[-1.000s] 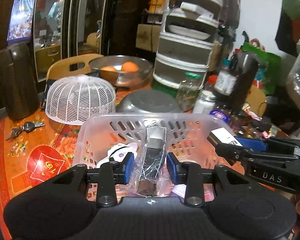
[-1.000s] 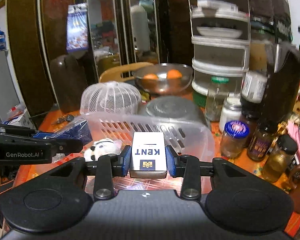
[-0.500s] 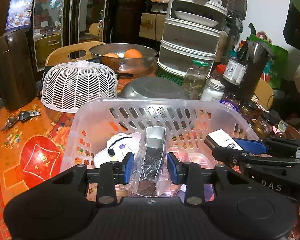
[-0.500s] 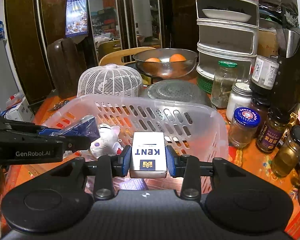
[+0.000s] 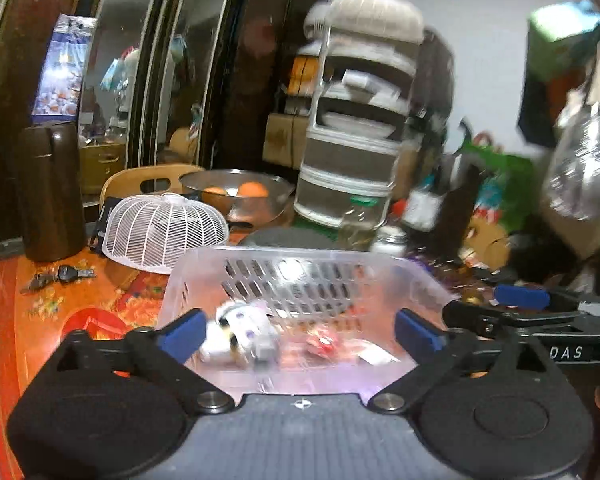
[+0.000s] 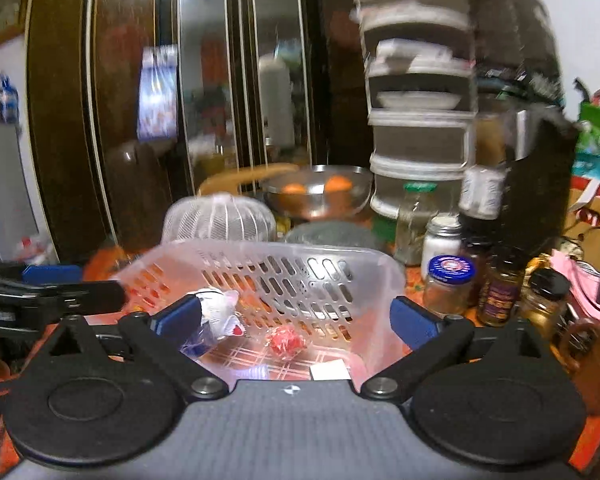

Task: Organize objects
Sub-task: 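Grasp the red Zhonghua box with the left tool while the right tool grasps the white Welcome box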

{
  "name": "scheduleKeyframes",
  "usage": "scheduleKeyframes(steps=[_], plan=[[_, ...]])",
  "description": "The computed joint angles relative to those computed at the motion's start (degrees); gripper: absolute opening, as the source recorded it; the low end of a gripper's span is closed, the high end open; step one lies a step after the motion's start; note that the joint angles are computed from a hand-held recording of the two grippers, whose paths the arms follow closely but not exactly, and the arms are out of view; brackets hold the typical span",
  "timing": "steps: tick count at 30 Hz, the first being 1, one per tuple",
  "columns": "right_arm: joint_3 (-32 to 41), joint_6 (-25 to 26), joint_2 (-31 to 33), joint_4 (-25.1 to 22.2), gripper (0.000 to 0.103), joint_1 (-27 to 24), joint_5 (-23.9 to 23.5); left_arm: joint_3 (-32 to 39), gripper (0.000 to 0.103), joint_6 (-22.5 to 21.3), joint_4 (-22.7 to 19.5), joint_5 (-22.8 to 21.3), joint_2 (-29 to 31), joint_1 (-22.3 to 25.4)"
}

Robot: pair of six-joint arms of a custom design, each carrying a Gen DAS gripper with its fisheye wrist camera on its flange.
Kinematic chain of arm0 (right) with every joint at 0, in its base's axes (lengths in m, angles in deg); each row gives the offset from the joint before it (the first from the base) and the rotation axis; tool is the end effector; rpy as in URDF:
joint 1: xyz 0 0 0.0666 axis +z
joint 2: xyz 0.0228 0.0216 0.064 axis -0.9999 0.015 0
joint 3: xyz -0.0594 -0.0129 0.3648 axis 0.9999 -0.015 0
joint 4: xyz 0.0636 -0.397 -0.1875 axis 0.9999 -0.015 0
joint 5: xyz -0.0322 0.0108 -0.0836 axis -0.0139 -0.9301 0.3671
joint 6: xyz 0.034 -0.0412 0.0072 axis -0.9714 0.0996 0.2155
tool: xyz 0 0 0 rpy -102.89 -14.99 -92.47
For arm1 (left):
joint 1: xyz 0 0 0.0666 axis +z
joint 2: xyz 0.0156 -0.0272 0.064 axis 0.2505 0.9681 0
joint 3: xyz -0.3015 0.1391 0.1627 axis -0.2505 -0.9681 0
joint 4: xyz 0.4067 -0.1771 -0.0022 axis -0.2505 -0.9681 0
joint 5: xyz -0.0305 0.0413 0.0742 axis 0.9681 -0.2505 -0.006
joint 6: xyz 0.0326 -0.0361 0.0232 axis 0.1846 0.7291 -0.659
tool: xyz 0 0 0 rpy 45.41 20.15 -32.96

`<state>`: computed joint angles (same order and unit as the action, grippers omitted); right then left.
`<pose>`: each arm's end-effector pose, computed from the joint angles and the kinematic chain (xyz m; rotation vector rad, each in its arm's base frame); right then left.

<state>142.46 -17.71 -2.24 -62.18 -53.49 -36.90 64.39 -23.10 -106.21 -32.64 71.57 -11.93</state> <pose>0.4312 0.2807 0.3694 0.2175 1.9413 -0.0339 0.5383 -0.2793 0.3914 0.5791 1.9360 -0.6168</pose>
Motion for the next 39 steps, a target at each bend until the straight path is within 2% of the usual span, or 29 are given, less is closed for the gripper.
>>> scheduleKeyframes(steps=[2, 4, 6, 9, 12, 16, 19, 22, 27, 29, 32, 39], plan=[[-4.8, -0.4, -2.9, 3.9, 0.103, 2.1, 2.9, -4.8, 0.103, 0.1, 1.9, 1.7, -2.5, 0.5], [-7.9, -3.2, -3.9, 4.9, 0.103, 3.4, 4.7, -8.3, 0.103, 0.8, 2.8, 2.0, -3.5, 0.7], [-9.3, -6.8, -3.1, 3.9, 0.103, 3.8, 3.6, -10.1, 0.103, 1.5, 3.0, 2.3, -3.0, 0.9], [-9.2, -8.5, -0.4, 2.5, 0.103, 3.7, 2.0, -10.4, 0.103, 2.7, 1.4, 3.3, -1.2, 1.3], [-8.4, -7.8, 1.6, 2.8, 0.103, 3.2, -0.1, -10.9, 0.103, 2.9, 1.5, 3.2, -0.2, 1.5], [-5.8, -5.9, 4.7, 2.0, 0.103, 2.3, -0.4, -12.6, 0.103, 4.0, 4.1, 3.2, -0.7, 2.2], [-5.9, -5.7, 5.5, 3.7, 0.094, 1.2, -3.9, -12.9, 0.103, 5.5, 4.8, 4.1, -0.7, 2.7], [-5.4, -5.7, 6.3, 3.3, 0.088, 0.8, -6.2, -13.1, 0.103, 4.9, 4.7, 3.2, -0.6, 2.6], [-6.5, -5.4, 5.7, 4.3, 0.077, 0.9, -6.8, -13.1, 0.103, 3.6, 4.4, 2.5, -0.6, 2.3], [-6.4, -5.9, 5.7, 3.3, 0.055, 0.7, -6.5, -13.0, 0.103, 3.1, 4.0, 2.7, -0.6, 2.2], [-7.9, -6.1, 5.0, 5.6, 0.054, 0.5, -6.9, -13.0, 0.103, 3.0, 3.8, 2.3, -0.6, 2.2], [-10.1, -7.5, 3.1, 7.0, 0.052, 2.6, -2.9, -12.8, 0.103, 1.5, 3.1, 2.0, -0.4, 1.6]])
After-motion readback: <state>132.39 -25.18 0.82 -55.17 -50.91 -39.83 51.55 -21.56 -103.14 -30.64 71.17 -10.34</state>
